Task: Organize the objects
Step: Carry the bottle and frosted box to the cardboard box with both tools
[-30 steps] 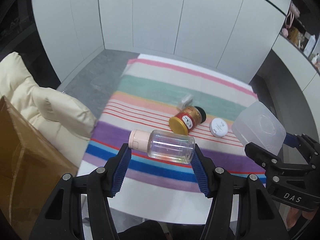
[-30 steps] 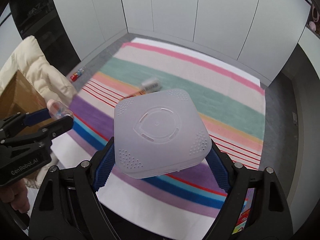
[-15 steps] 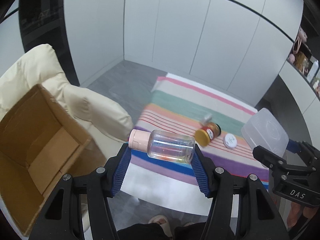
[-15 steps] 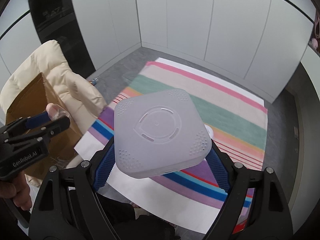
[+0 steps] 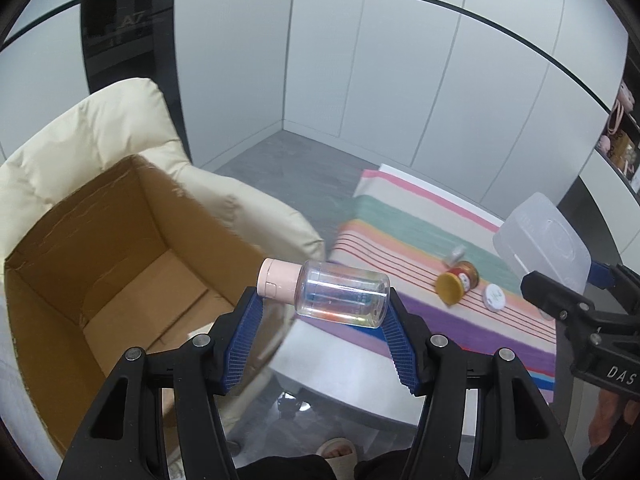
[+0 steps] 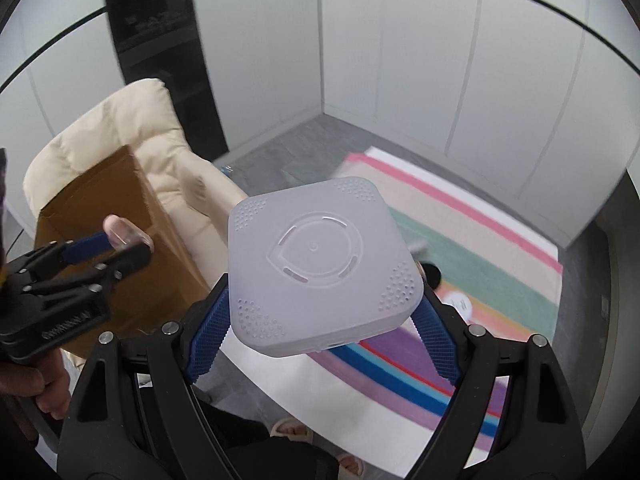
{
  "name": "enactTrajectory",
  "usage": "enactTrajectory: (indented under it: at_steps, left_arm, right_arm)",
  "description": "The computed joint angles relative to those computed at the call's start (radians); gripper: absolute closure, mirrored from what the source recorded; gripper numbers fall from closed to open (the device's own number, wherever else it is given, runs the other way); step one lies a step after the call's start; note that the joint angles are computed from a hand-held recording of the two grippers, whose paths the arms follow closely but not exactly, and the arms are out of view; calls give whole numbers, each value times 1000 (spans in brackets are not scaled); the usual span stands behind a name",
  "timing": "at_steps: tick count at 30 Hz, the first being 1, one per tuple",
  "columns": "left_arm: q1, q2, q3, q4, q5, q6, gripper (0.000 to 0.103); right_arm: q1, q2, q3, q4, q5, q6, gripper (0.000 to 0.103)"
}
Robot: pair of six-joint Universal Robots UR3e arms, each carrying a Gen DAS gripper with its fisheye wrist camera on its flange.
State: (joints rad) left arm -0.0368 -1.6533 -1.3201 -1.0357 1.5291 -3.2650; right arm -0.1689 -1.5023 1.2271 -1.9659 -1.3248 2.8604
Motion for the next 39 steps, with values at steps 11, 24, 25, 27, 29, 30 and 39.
enactTrajectory:
  at_steps: [11,24,25,27,29,30,39]
  left_arm:
    - [153,131,-141,6,-13,54,42]
    - [370,283,-280,-42,-66,159,41]
    - [382,296,-292,-41,-64,164,41]
    - [404,321,-312,-44,-66,173,39]
    - [431,347,-334,-45,-71,188,36]
    - [439,359,-342,-45,-68,195,34]
    - [540,459,-437,6,2,235,0]
  right_arm:
    - [156,134,-132,9,-21,51,16]
    - [343,309,-351,60,-53,88,16]
    - [356,322,-369,67,-56,91,16]
    - [385,348,-404,77,-66,97,16]
    - [413,389,-462,95,-76,105,16]
    - [425,407,-487,105,-78,109,16]
    - [515,555,-713,188,-105,130,16]
